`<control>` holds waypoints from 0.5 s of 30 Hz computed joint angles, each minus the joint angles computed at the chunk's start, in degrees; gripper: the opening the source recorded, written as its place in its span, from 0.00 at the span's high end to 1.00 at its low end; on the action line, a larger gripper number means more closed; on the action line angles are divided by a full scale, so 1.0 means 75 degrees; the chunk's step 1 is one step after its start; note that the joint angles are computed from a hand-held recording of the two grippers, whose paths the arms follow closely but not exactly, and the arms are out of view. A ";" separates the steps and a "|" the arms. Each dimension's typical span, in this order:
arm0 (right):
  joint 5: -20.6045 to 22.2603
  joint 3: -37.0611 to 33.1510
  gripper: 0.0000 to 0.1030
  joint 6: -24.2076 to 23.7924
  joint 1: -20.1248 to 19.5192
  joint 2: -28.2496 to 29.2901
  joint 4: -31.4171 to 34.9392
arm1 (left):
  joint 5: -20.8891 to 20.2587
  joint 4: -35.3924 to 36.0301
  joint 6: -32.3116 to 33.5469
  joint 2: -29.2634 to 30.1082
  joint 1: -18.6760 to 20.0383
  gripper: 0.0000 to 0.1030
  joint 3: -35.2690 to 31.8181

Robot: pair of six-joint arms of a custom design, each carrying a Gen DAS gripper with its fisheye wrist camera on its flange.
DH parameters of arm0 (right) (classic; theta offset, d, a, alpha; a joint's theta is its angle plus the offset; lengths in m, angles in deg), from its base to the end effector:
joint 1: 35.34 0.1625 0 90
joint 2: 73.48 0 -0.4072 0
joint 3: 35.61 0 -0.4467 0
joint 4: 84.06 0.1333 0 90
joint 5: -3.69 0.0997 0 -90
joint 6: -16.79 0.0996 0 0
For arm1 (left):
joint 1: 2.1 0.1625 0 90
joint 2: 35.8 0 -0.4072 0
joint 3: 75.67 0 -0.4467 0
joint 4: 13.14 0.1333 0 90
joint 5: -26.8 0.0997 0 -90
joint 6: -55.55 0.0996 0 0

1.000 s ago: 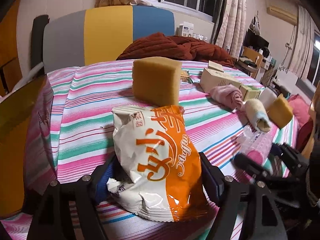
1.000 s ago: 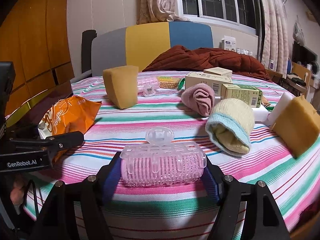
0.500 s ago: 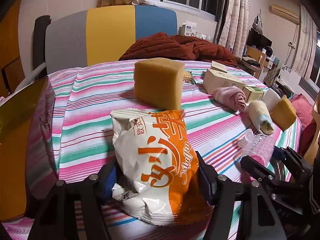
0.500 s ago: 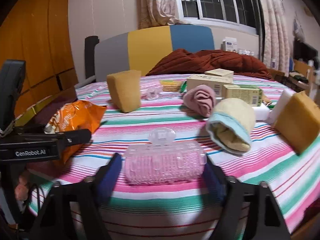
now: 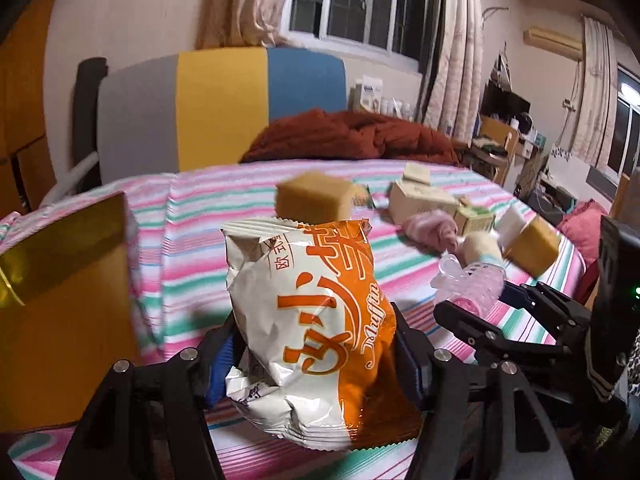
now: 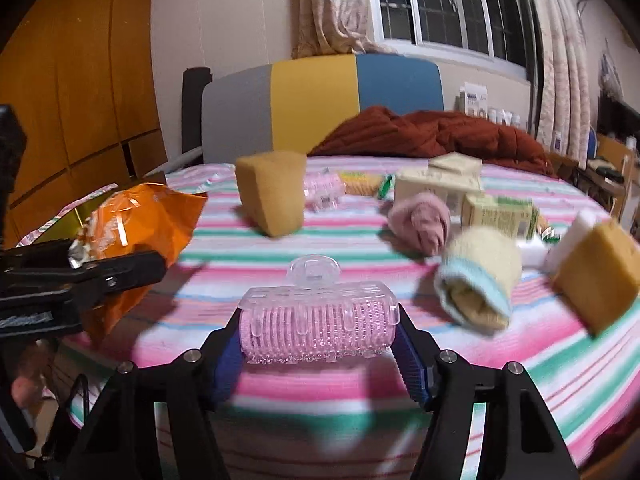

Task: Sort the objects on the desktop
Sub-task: 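Carry both items over the gold tray and open both tools to drop them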

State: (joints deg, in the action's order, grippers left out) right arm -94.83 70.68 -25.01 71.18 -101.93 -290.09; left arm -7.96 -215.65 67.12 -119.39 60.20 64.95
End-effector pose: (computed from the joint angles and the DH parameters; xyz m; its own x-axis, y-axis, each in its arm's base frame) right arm 0.2818 -0.5333 -0.0960 -0.5773 -0.6464 0.4989 -0.8159 0.4328 -0.3833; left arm 0.0083 -0.4469 0.2424 -0.7500 -0.2269 -0.6214 0.4224 0.5586 -0.7138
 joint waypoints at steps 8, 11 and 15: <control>0.0367 -0.0484 0.34 0.0024 0.0509 0.0131 0.0666 | 0.1273 -0.0443 0.0238 -0.0929 -0.0357 0.35 0.0375; 0.0643 -0.0745 0.34 0.0015 0.0762 0.0250 0.1146 | 0.1763 -0.0536 0.0231 -0.1327 -0.0270 0.35 0.0418; 0.1056 -0.1131 0.34 -0.0013 0.1108 0.0458 0.1838 | 0.2325 -0.0243 -0.0067 -0.1845 0.0068 0.35 0.0408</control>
State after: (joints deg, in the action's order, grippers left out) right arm -86.91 62.19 -25.11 79.50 -98.49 -276.31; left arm 9.48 -217.48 66.62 -133.23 60.71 68.01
